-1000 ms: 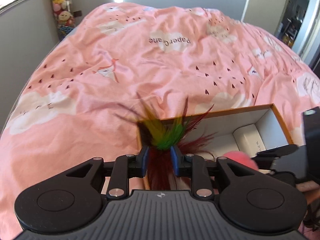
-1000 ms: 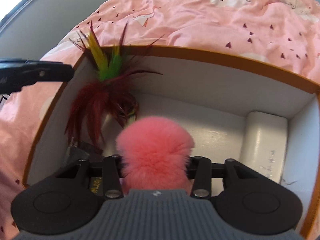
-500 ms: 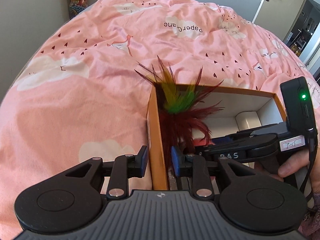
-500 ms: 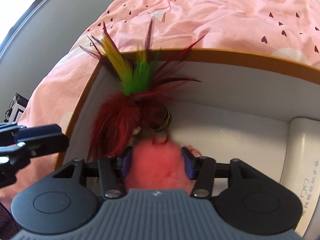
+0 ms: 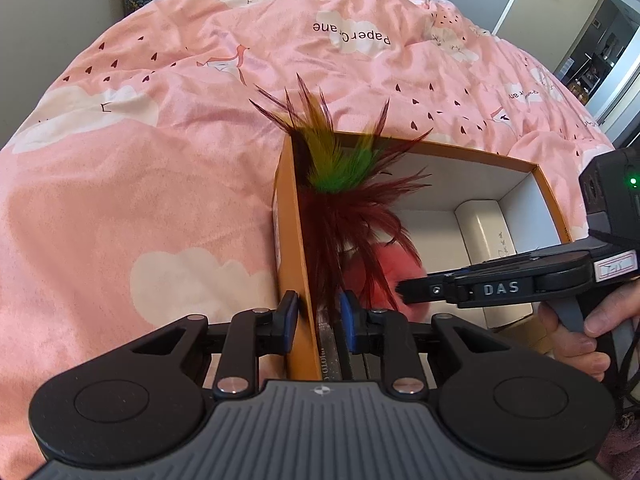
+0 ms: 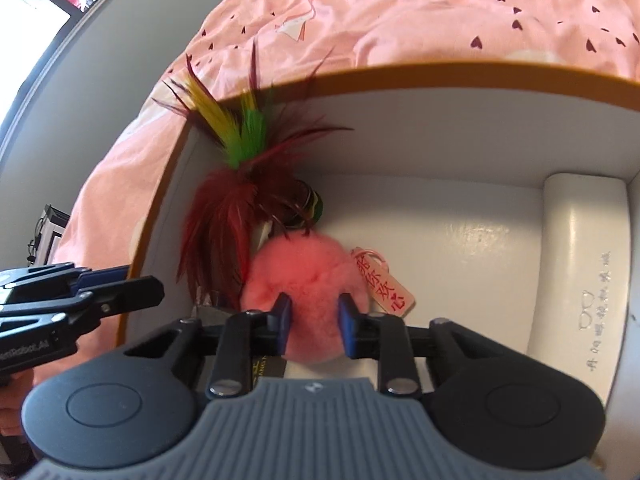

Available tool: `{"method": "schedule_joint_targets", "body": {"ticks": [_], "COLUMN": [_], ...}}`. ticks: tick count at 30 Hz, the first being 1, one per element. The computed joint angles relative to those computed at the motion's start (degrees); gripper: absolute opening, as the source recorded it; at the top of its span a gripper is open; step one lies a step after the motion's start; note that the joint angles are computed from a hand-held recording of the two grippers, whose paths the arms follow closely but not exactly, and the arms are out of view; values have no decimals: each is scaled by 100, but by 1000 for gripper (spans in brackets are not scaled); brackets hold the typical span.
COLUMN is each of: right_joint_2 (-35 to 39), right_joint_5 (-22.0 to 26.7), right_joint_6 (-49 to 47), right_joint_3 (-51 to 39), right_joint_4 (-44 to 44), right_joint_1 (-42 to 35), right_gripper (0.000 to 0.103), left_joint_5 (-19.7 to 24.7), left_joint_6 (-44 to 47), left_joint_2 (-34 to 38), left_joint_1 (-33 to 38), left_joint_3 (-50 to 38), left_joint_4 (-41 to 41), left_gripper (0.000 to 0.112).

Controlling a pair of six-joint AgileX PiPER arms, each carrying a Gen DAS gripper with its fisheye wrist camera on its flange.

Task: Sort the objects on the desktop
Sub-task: 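Lower the feather toy into the box with the left tool while the right tool releases the pompom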

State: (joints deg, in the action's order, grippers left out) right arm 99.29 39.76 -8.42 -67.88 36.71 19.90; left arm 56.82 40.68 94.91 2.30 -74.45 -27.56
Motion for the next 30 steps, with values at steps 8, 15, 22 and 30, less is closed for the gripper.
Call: {"method": "schedule_joint_targets", "body": {"ticks": [8,15,22,30], "right_joint_2": [295,647,554,120], "right_joint_5": [-325,-347,-429,-575], "right_joint_6": [-501,-656,-322,225], "right_joint_3": [-31,-369,-427,-201], "right_joint_4": [731,1118,676,101], "right_joint_1": [85,243,376,486], "right_gripper": [26,24,25,26], "left_joint_5": [41,45,1,-139], "left_joint_6": [-63,-95,-148,-303], "left_joint_2": [32,36,32,-336], "left_joint_1": [18,5,-22,-88], "left_joint_3": [-52,-67,-65,91], "left_joint_4": [13,38,65,193], "left_gripper": [23,23,23,24]}}
